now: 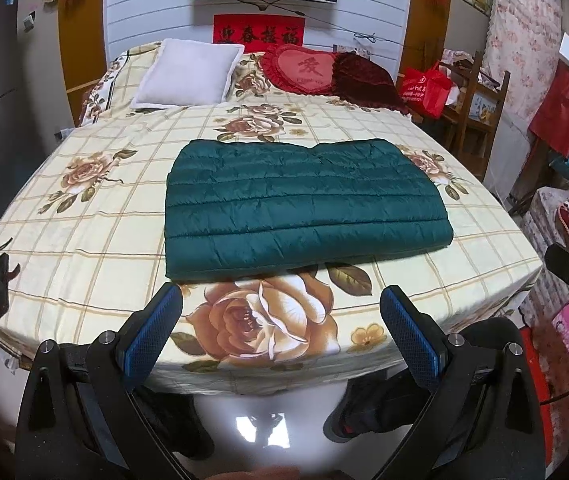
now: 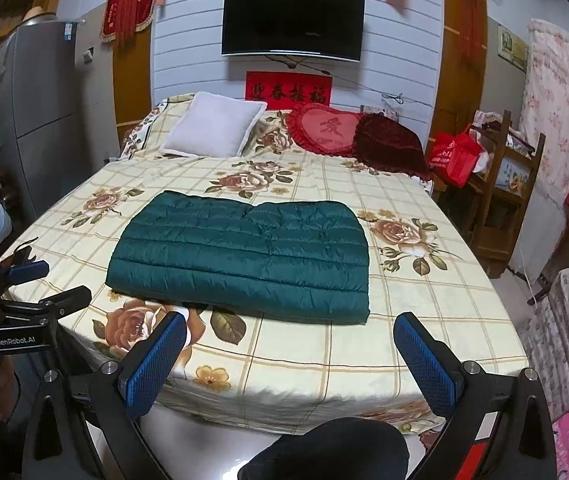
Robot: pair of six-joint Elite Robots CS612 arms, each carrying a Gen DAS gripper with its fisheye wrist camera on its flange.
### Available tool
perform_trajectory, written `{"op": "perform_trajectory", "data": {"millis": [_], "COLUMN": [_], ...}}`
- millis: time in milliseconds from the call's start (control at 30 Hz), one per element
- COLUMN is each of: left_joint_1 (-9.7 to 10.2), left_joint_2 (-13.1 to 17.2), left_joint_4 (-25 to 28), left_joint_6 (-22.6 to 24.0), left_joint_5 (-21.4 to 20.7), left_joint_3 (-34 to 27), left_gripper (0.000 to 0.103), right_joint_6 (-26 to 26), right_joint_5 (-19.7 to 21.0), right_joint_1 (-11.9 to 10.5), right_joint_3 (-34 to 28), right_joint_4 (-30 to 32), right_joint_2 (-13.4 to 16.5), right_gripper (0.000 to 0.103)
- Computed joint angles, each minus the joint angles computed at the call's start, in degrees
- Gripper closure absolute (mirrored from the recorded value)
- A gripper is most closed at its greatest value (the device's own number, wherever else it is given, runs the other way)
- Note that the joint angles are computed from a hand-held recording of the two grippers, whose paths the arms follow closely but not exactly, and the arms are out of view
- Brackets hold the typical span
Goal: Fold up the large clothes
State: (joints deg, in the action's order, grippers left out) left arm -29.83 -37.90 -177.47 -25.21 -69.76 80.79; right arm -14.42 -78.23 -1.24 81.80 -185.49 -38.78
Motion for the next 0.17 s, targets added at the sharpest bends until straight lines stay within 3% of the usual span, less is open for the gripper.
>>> {"op": "perform_trajectory", "data": {"millis": [167], "left_joint_1": [0.0], "left_joint_2": [0.1], "left_joint_4": [0.0], "left_joint_6": [0.1], "left_joint_5": [-0.1], "left_joint_3": [0.0], "left_gripper": [0.004], "right_joint_6": [0.5], "right_joint_5": [0.2], "right_joint_1": [-0.1], "right_joint_3": [-0.3], "right_joint_4": [0.7], "right_joint_2": [0.2], "right_gripper": [0.0]}}
